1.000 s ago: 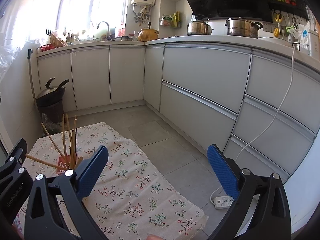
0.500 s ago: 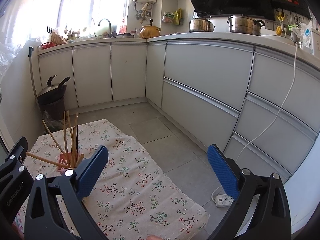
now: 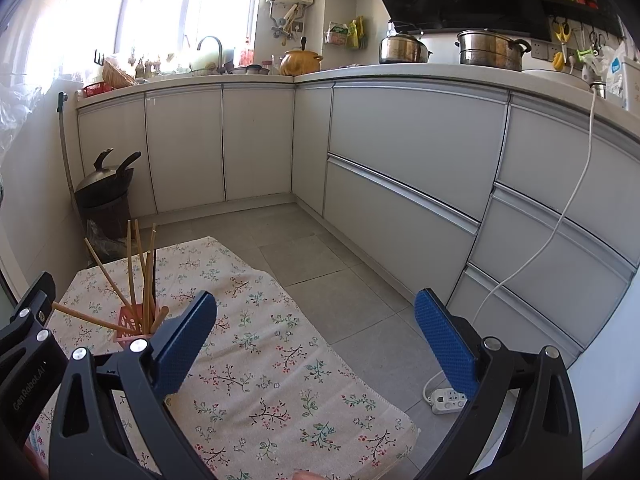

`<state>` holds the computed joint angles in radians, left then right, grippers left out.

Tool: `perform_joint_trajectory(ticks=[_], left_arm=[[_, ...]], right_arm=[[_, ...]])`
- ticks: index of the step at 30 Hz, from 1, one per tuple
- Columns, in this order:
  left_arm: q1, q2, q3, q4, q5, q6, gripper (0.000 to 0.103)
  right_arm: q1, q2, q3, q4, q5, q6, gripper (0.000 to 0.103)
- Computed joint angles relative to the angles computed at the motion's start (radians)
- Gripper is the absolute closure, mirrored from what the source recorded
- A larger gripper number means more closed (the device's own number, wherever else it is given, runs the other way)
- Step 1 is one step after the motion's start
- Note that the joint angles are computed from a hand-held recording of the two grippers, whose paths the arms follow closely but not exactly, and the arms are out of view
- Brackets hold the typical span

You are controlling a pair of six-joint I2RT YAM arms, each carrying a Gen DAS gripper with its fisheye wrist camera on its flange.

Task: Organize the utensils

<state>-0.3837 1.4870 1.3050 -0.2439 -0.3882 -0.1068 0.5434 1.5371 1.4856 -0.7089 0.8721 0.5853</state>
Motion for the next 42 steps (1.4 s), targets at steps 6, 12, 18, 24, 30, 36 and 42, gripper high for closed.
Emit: perform_joint_trajectory(ticks=[6, 12, 18, 24, 30, 36, 42], left_arm=[[0.001, 0.0, 0.001, -0.001, 0.002, 0.0, 0.007], [0.003, 0.0, -0.01, 0.005, -0.002, -0.001, 0.007], [0.007, 0.0, -0.016, 0.005, -0.001, -0.002, 0.007], [0.005, -0.002, -0.018, 0.005, 0.0, 0.002, 0.007], [0.002, -0.001, -0.016, 0.003, -0.005, -0.001, 0.007], [-0.006, -0.001, -0.013, 0.001, -0.017, -0.002, 0.007], [0.005, 0.004, -0.01, 0.003, 0.017, -0.007, 0.008]], right_arm=[[0.0, 0.0, -0.002, 0.001, -0.001, 0.001, 0.006], [-0.001, 0.004, 0.001, -0.001, -0.007, 0.003, 0.006], [-0.005, 0.003, -0.005, 0.007, -0.012, -0.004, 0.006], [-0.004, 0.002, -0.006, 0.007, -0.013, -0.004, 0.006], [-0.005, 0.003, -0.003, 0.002, -0.014, -0.003, 0.006], [-0.008, 0.003, -0.003, 0.001, -0.021, -0.007, 0.006], [-0.012, -0.001, -0.005, -0.001, -0.028, -0.007, 0.006]])
